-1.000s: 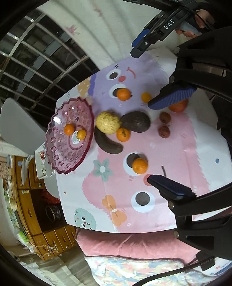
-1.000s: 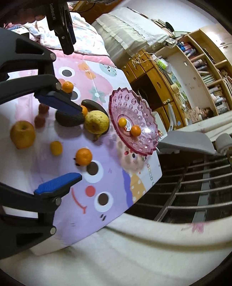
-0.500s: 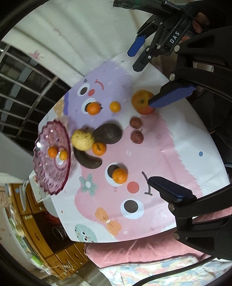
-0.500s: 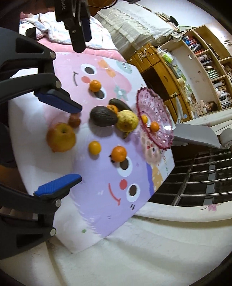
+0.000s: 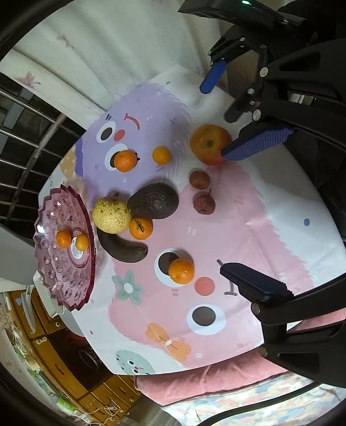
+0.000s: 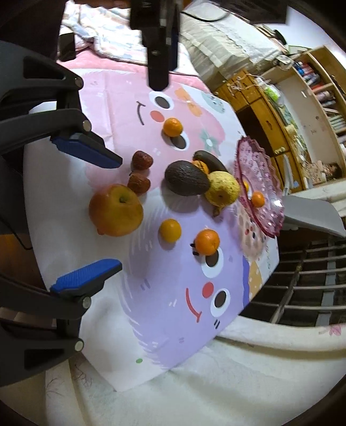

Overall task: Organize fruits
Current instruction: 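Withdraw both tools from the bowl and reach toward the avocado and apple, then grasp the avocado with the left tool while the right tool grasps the red apple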

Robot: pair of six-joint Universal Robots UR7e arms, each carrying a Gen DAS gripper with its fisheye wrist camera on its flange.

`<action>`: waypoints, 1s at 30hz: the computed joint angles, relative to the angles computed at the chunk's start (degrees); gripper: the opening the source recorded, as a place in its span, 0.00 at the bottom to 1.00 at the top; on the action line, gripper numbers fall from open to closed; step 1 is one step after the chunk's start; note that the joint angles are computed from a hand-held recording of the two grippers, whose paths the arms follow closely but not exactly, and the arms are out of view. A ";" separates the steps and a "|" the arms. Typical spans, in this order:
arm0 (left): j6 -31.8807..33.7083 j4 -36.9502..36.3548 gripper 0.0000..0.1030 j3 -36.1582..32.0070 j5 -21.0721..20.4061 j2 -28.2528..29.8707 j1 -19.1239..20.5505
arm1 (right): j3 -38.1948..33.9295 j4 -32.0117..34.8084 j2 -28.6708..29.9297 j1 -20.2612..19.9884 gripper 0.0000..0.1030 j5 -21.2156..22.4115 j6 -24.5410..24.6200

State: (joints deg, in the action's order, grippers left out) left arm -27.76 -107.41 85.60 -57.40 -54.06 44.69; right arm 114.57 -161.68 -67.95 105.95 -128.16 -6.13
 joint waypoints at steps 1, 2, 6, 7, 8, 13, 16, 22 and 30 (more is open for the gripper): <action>0.03 0.32 0.76 -0.69 -0.09 0.55 0.29 | -0.35 0.80 0.47 -0.13 0.69 -0.27 -0.57; 0.21 0.46 0.76 -1.52 -0.27 1.24 0.64 | -0.66 1.73 0.77 -0.28 0.69 -0.25 -0.86; 1.01 1.68 0.76 -5.04 -0.84 4.47 2.08 | -1.49 4.98 1.73 -1.05 0.69 0.60 -3.04; 1.14 1.97 0.76 -5.85 -1.27 5.25 2.44 | -1.82 6.03 2.24 -1.08 0.69 0.17 -3.73; 1.21 2.25 0.76 -6.94 -1.96 6.23 2.93 | -2.19 6.85 2.89 -0.91 0.69 -0.87 -4.57; 1.53 2.78 0.81 -11.32 -2.84 10.55 4.59 | -3.70 9.49 5.14 -0.58 0.70 -1.64 -9.04; 1.59 4.08 0.81 -14.60 -3.08 13.49 5.65 | -4.82 10.85 6.05 -1.26 0.73 -1.83 -9.76; 0.76 7.61 0.81 -21.36 -4.53 18.95 7.85 | -7.83 15.46 7.06 -3.88 0.73 -0.31 -8.20; -1.50 6.59 0.81 -23.66 -5.85 21.64 9.36 | -10.83 21.58 7.81 -5.96 0.73 3.49 -8.95</action>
State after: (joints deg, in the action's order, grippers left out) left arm -29.26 -100.82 61.94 -63.25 -32.42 54.05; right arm 103.74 -140.09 -60.13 99.99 -124.67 -15.09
